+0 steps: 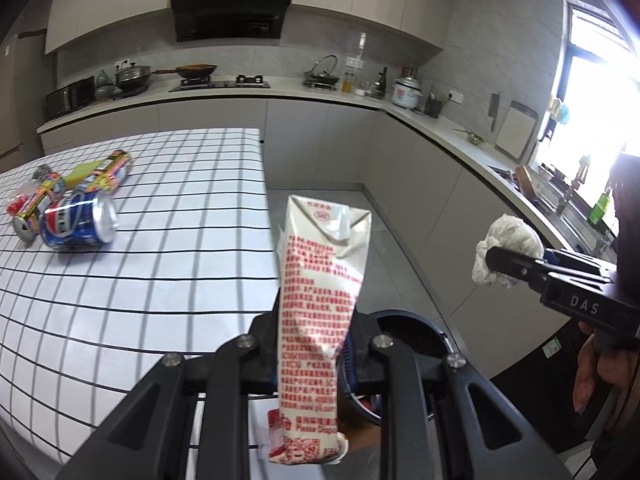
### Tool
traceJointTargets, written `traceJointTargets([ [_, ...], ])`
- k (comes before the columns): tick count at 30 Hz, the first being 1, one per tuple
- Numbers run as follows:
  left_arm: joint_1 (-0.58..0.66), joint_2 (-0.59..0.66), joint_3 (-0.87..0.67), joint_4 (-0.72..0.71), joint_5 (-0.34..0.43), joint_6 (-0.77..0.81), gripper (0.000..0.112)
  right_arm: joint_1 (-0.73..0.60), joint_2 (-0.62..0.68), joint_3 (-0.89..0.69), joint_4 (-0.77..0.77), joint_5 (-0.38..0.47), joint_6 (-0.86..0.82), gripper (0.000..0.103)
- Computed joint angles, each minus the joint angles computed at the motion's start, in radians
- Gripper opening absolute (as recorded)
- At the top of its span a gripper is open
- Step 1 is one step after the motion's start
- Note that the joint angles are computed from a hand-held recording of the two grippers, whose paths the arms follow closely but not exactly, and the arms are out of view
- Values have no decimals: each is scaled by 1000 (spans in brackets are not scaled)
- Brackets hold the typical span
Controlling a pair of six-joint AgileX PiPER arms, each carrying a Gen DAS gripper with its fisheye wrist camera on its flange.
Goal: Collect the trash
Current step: 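Carry the carton and tissues over the black bin and open both tools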
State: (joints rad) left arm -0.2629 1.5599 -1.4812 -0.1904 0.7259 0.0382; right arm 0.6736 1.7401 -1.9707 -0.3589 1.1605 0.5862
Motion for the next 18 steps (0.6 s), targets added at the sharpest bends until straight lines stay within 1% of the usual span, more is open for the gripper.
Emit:
traceJointTargets([
  [2,-50,17,-1,22,-9,-35,24,-24,-47,82,4,-24,2,41],
  [4,-97,27,10,48,-24,-69,24,-52,-104,199,11,-58,9,41],
  [8,-175,58,21,96,-35,-119,24,-131,-159,402,80,-147,-9,41],
  [12,-220,101,24,134,-51,-167,24,-197,-158,557,159,-257,-60,41],
  [18,-255,144,42,191,-75,-240,24,-276,-99,643,266,-371,-171,41],
])
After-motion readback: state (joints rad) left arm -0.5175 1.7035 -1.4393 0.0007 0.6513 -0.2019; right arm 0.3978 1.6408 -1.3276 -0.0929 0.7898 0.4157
